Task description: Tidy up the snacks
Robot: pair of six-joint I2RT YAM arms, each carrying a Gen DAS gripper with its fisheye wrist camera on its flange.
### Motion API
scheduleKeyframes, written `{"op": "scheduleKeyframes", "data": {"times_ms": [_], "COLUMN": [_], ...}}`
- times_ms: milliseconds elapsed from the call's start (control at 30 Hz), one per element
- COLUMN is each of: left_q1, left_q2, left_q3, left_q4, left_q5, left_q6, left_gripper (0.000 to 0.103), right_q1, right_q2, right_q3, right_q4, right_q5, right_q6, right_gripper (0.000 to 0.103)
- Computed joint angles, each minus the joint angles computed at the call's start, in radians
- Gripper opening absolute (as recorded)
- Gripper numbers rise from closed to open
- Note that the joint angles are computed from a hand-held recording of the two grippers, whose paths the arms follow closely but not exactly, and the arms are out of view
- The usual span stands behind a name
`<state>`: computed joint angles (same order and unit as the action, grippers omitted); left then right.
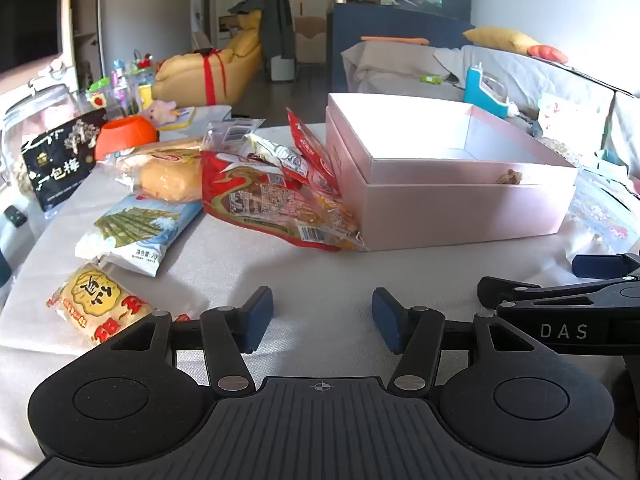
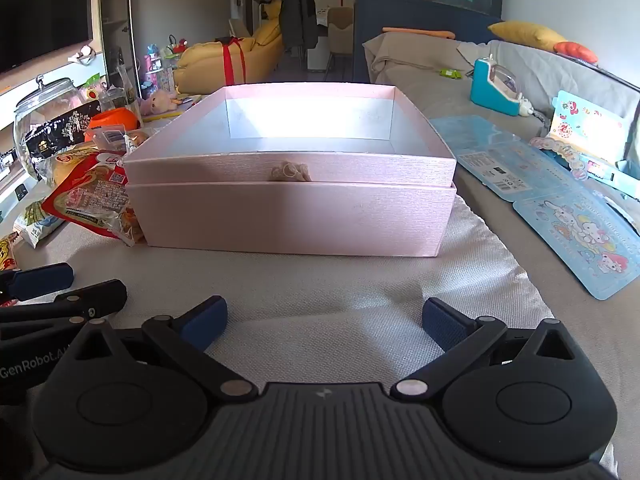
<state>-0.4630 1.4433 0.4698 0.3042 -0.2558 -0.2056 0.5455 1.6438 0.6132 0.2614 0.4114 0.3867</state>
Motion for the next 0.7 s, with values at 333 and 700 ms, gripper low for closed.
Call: {"op": "scheduleKeyframes", "data": {"times_ms": [333,700], "left_q1": [-0.001,-0.002], "left_q2": [0.001,0.001], "left_q3": [0.001,0.002], "left_q4": [-0.002,-0.003], "left_q5": [-0.002,-0.003], "left_q6": [0.0,0.0], "left_gripper": [0.061,0.061], "right_q1": [0.001,0.001], "right_q2": [0.0,-0.002], "right_q3": [0.0,-0.001], "right_q4": [0.0,-0.002], "right_q5": [0.001,0.001], "right_q6": [0.0,0.001], "right_gripper": [0.103,0.103]}}
